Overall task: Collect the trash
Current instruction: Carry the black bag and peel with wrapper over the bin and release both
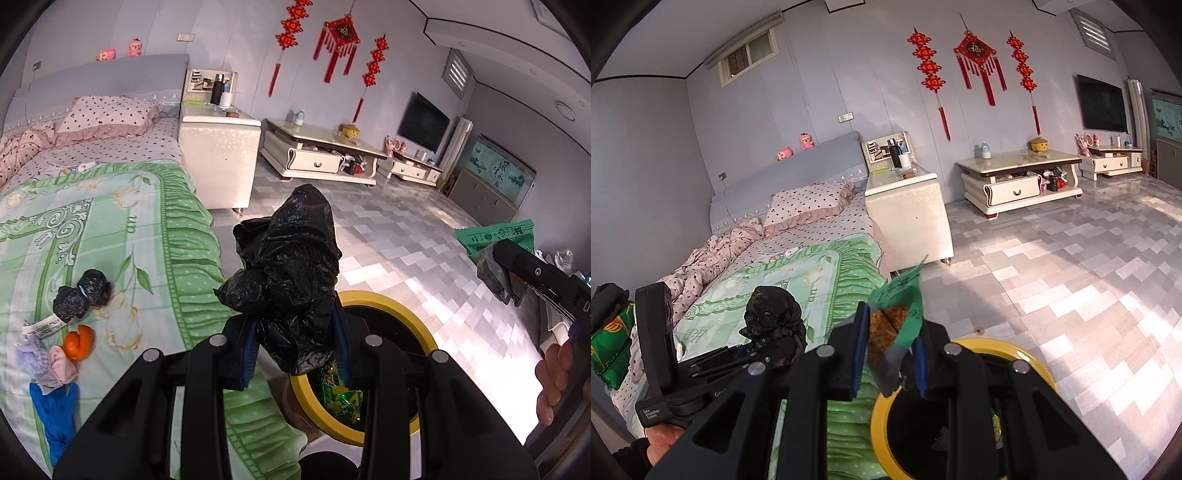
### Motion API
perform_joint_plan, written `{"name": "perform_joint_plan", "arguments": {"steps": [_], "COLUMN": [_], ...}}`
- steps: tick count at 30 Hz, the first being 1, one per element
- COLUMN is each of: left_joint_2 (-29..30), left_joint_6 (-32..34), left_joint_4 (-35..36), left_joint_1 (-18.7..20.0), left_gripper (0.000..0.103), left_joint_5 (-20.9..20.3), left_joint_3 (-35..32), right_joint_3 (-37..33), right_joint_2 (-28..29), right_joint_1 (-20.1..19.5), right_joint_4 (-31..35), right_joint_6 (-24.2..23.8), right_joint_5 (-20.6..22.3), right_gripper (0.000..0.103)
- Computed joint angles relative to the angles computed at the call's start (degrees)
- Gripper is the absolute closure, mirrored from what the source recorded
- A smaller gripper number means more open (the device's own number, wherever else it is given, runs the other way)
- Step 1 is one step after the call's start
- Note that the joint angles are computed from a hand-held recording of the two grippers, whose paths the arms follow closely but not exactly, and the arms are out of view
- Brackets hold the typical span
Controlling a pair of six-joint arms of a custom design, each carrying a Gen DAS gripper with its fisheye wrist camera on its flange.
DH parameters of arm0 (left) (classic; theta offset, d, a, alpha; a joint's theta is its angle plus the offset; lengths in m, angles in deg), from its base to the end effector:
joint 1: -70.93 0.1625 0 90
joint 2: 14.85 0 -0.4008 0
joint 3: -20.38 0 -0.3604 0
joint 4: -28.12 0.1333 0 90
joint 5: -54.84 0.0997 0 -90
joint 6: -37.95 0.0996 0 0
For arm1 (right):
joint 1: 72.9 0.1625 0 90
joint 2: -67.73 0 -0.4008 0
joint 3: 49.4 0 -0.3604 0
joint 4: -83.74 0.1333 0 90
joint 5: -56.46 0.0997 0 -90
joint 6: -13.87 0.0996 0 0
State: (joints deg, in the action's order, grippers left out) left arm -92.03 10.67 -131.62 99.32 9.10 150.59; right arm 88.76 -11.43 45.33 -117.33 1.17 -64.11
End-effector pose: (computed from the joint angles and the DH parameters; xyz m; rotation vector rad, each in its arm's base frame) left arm -0.2745 -0.3789 0.2257 0.6193 2.5314 -1.0135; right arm 0.2573 -0.3045 0.2732 0.5508 -2.4123 1.2776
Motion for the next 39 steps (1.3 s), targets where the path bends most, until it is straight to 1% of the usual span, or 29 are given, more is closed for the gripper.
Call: {"name": "perform_joint_plan", "arguments": {"steps": [5,10,15,18,22,27,29,30,31,38,39], "left_joint_2": [5.9,11.2,15.3,17.5,19.5,20.3,20.2,20.1,19.9,18.4,18.1], "left_joint_6": [2.0,3.1,4.5,5.0,5.5,5.4,5.3,5.5,5.6,5.0,4.9], "left_joint_4": [-3.9,-7.0,-8.3,-8.8,-9.0,-9.2,-9.2,-9.3,-9.3,-9.6,-9.7], "left_joint_1": [2.5,4.4,5.8,6.0,6.3,6.3,6.0,6.0,6.1,5.1,5.0], "left_gripper": [0.071,0.070,0.070,0.069,0.068,0.064,0.059,0.056,0.053,0.038,0.034], "left_joint_5": [-4.1,-7.2,-9.8,-10.5,-11.4,-11.9,-11.5,-11.5,-11.5,-10.4,-10.3], "left_joint_3": [-0.8,-1.6,-2.8,-3.2,-3.6,-4.0,-4.0,-4.1,-4.1,-2.9,-2.7], "right_joint_3": [1.5,2.3,2.6,2.9,3.4,3.8,3.9,4.0,4.1,4.4,4.5], "right_joint_2": [0.2,1.0,1.4,1.4,1.4,0.7,0.4,0.3,0.1,-0.4,-0.4], "right_joint_1": [-4.6,-9.4,-14.4,-17.5,-19.8,-20.4,-20.2,-20.1,-19.9,-19.1,-18.9], "right_joint_4": [-1.4,-3.0,-3.2,-2.1,-2.4,-2.9,-3.0,-3.1,-3.2,-3.2,-3.2], "right_joint_6": [0.0,-0.5,0.0,0.4,-0.2,-0.7,-0.6,-0.7,-0.6,0.5,0.6], "right_joint_5": [1.4,3.4,5.2,6.5,7.3,7.5,7.3,7.2,6.9,5.3,5.1], "right_gripper": [0.082,0.082,0.081,0.081,0.080,0.075,0.073,0.069,0.066,0.061,0.057]}}
